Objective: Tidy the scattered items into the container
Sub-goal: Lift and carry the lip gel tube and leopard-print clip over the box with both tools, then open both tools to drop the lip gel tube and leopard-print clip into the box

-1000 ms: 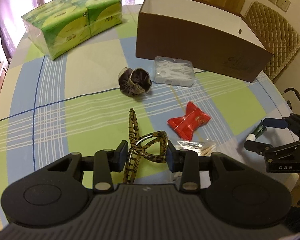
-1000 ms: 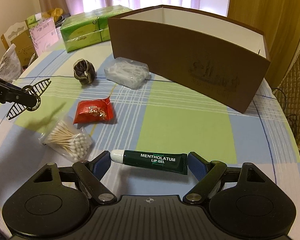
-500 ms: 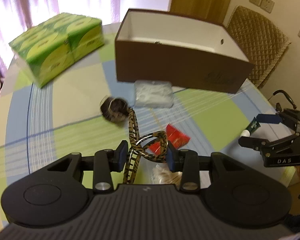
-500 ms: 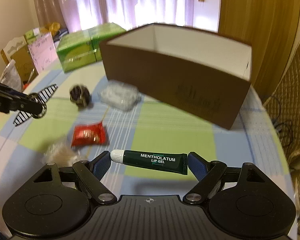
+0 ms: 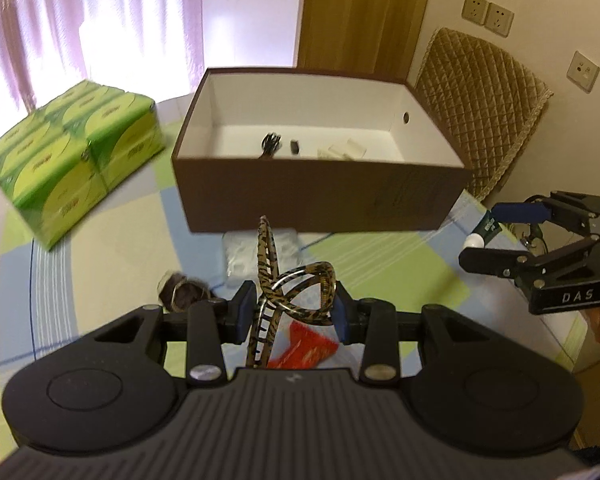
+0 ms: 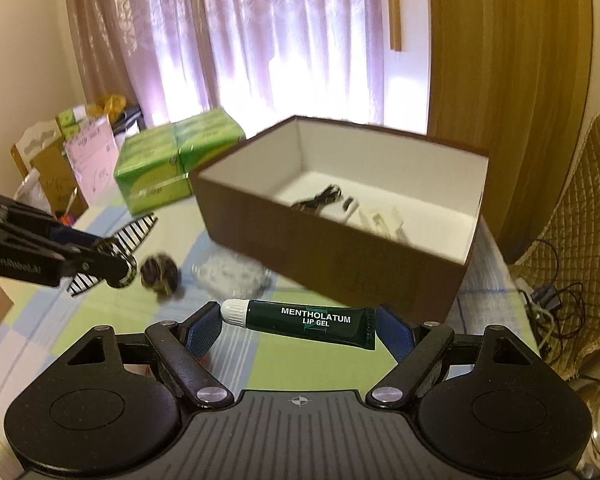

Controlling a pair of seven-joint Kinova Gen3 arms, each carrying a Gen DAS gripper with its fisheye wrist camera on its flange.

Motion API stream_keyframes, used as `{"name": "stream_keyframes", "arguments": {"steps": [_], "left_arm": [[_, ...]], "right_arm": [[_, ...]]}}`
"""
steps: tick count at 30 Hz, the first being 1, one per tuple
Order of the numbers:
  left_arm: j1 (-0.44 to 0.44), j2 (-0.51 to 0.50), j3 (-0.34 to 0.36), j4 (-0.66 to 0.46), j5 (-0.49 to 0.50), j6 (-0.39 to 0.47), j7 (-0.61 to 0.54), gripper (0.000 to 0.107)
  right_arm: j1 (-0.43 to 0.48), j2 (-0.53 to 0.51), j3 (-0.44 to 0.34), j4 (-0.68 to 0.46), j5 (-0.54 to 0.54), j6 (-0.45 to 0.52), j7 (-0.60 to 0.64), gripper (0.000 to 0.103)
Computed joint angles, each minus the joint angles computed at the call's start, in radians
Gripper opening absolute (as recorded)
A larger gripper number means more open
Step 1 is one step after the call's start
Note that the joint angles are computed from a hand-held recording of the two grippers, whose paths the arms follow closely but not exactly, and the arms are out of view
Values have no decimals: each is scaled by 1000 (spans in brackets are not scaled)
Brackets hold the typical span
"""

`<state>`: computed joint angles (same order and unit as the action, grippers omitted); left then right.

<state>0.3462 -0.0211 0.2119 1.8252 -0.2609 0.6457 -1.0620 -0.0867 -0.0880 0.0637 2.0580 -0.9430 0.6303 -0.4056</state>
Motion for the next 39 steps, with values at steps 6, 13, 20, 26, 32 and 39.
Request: {"name": "stream_keyframes", "arguments": {"steps": [6,13,20,26,32,39], "left_arm": [[-3,56,-15,-93,11,-14,-67,34],[8,173,-52,-277,20,6,-157,34],[-4,331,-98,-512,75,102,-244,34],[-16,520,-126,-773,122,310,-317,34],[-8,696,-163,-1013,142,541,-357,34],[5,800,-181,-1133,144,654,-388,19]], "right_arm": [[26,58,7,-91,-84,30,80,85],[80,165,-50,-227,-121,20,133,85],[126,296,-123,-375,5,-7,152,85],[148,460,-140,-595,233,166,74,85],[146,594,-167,-803,428,353,13,85],[104,722,-187,-1024,622,542,-5,85]]}}
